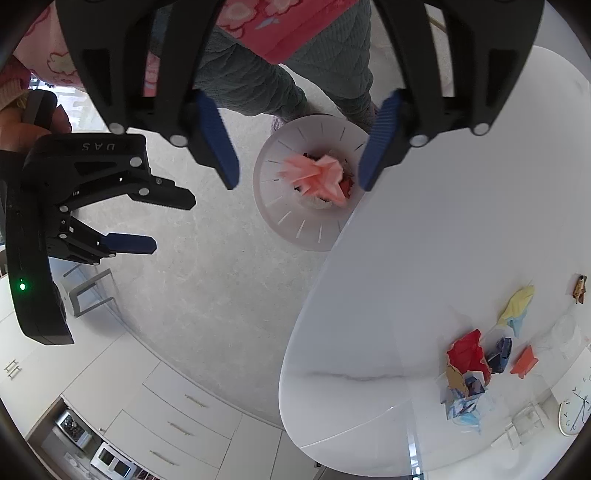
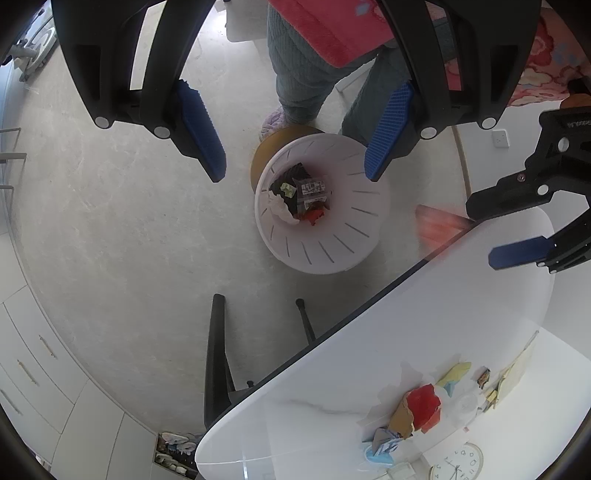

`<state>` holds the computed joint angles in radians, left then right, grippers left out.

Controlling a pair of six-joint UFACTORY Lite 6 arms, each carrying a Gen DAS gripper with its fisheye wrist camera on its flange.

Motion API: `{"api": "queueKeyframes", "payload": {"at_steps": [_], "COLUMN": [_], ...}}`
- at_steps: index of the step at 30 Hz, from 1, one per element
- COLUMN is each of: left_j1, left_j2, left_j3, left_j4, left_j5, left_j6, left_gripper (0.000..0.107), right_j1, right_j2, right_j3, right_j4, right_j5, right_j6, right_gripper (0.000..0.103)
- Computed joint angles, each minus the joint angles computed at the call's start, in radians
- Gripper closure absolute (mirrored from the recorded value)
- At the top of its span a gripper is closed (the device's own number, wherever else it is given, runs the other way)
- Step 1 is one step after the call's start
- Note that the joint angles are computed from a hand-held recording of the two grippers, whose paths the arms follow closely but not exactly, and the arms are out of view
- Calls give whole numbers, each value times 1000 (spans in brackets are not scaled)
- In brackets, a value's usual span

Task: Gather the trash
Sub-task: 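Lower both papers over the bin and open both grippers, then move both tools back over the table toward the remaining trash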

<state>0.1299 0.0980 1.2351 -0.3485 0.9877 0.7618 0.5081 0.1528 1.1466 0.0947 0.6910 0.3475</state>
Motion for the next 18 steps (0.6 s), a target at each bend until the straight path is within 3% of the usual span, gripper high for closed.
{"api": "queueKeyframes", "payload": {"at_steps": [4,18], "left_j1": [-8,95], "left_j2": [-13,85], "left_j3": [-2,142], "left_j4": [3,30], "left_j5": [-5,40], "left_j6": [-5,2], "left_gripper": [30,21], "right_j1": [6,23], "right_j2": [-11,43], "right_j3": [-1,95], "right_j4": [-18,-33], "right_j5": [7,23], "right_j6": [21,66], "right_gripper": [21,20]}}
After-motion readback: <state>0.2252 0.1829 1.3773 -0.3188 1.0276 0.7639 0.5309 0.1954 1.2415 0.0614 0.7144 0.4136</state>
